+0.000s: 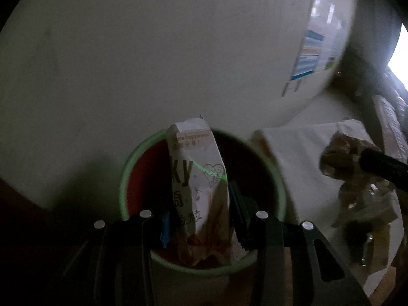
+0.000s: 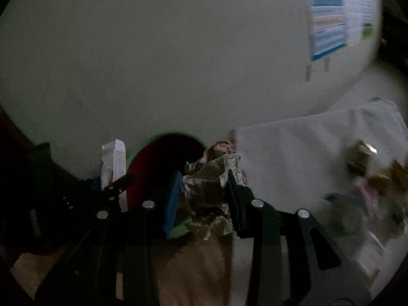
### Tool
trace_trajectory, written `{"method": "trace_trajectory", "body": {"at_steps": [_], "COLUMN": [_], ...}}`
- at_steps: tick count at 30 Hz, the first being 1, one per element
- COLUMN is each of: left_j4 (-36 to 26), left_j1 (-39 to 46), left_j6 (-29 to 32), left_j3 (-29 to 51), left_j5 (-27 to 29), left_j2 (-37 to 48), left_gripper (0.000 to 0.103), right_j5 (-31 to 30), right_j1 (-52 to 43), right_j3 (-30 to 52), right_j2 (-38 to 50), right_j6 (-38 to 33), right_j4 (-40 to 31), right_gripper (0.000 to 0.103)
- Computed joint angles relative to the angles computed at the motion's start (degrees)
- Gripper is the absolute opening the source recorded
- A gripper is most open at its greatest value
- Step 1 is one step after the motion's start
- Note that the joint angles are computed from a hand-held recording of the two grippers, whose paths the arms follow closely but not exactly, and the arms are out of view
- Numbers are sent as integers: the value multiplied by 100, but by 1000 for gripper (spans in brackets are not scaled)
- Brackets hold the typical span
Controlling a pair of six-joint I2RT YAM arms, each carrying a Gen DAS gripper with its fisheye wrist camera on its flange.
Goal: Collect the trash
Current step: 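Drop the white box into the green bin with the left gripper while the right gripper drops the wrapper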
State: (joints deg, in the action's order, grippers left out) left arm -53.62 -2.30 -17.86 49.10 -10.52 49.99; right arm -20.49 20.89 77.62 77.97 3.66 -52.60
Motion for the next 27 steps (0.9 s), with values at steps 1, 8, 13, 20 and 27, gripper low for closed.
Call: {"method": "trace_trajectory", "body": {"at_steps": [1,8,13,20,27], "left_j4": [31,253,363,302,341], "left_j1": [201,850,782,821,537], "left_j6": [103,305,256,328,182], "left_j3": [-92,-446,-537,-551,-559], "left_j5": [73,626,624,707,531], "left_j2": [-22,123,204,115,251], "left_gripper": [36,37,40,40,48], "right_j5": [17,-26,3,-96,48], "right_j1": [148,705,839,728,423], "right_j3": [51,350,458,128,-421], "right_j2": [145,973,1130,780,53], "right_j6": [37,253,336,452,514], "right_j4": [40,211,259,399,358], "right_gripper": [35,35,43,67,67]}}
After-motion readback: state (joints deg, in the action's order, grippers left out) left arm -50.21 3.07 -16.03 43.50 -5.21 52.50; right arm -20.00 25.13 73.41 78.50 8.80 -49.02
